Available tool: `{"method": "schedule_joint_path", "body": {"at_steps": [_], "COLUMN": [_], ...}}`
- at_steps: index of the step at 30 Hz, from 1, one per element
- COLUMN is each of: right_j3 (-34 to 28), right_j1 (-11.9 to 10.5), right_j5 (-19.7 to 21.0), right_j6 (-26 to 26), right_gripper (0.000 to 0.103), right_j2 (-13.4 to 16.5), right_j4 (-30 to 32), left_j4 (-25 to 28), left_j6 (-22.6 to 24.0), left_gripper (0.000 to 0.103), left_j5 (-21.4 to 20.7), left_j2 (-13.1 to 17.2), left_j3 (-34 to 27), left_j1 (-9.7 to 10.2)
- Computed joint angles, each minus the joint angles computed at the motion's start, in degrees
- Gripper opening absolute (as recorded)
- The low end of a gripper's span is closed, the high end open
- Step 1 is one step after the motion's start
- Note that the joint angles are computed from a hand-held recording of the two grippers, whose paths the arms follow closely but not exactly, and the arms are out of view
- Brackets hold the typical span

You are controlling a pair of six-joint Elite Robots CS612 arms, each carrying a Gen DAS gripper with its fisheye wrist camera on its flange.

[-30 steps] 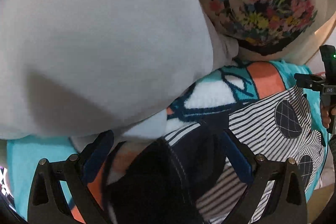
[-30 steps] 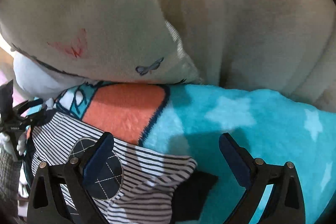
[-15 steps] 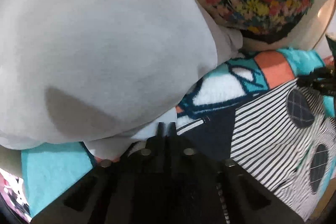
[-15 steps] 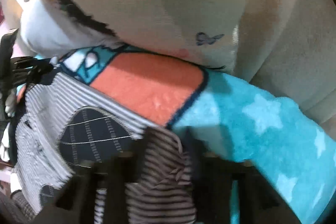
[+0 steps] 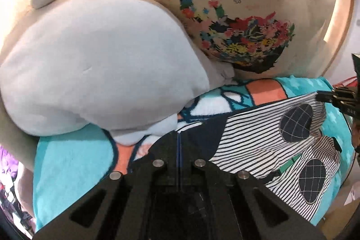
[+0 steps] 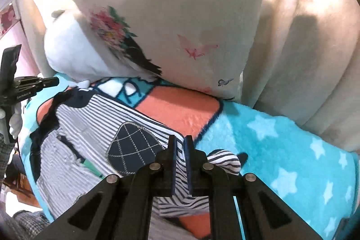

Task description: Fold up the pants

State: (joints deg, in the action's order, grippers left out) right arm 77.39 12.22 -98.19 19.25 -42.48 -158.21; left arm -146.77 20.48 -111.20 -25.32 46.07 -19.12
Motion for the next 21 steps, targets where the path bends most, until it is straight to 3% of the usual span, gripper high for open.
{"method": "schedule_joint_path", "body": {"at_steps": [1, 3, 4, 8, 12, 15, 19, 20, 21], "right_j3": [0.4, 0.5, 0.5, -0.1, 0.1, 0.2, -0.2, -0.3, -0.4], "right_j1": [0.2, 0.4, 0.4, 0.3, -0.2, -0.9, -1.7, -1.9, -2.2], "right_j5": [-0.5, -1.3, -1.3, -0.8, 0.1, 1.2, 1.7, 1.7, 1.9], "right_j6": [0.1, 0.9, 1.5, 2.0, 1.9, 2.3, 2.8, 3.1, 3.6], "right_gripper": [0.008, 0.008, 0.008, 0.008, 0.008, 0.008, 0.008, 0.008, 0.008], "right_j2": [-0.3, -0.5, -0.4, 0.2, 0.3, 0.5, 1.1, 1.2, 1.2], "right_j4": [0.1, 1.1, 1.3, 1.3, 1.1, 1.1, 2.1, 2.3, 2.3], "left_j4": [1.1, 5.1, 7.6, 11.8, 16.0, 19.7, 23.6, 25.1, 27.1], "left_j6": [0.0, 0.0, -0.2, 4.0, 9.6, 13.1, 17.5, 18.8, 20.5], "left_gripper": [0.005, 0.036, 0.042, 0.044, 0.055, 0.056, 0.061, 0.056, 0.039], "left_j5": [0.2, 0.4, 0.6, 1.7, 1.6, 2.0, 1.5, 1.4, 1.6], "left_j2": [0.3, 1.8, 3.7, 6.7, 9.6, 12.1, 13.5, 13.6, 13.4], "left_j3": [-1.2, -4.3, -7.7, -12.4, -17.6, -22.2, -25.3, -25.7, -25.6], "left_j1": [0.33, 0.26, -0.22, -1.21, -2.14, -2.69, -2.86, -2.89, -2.97]}}
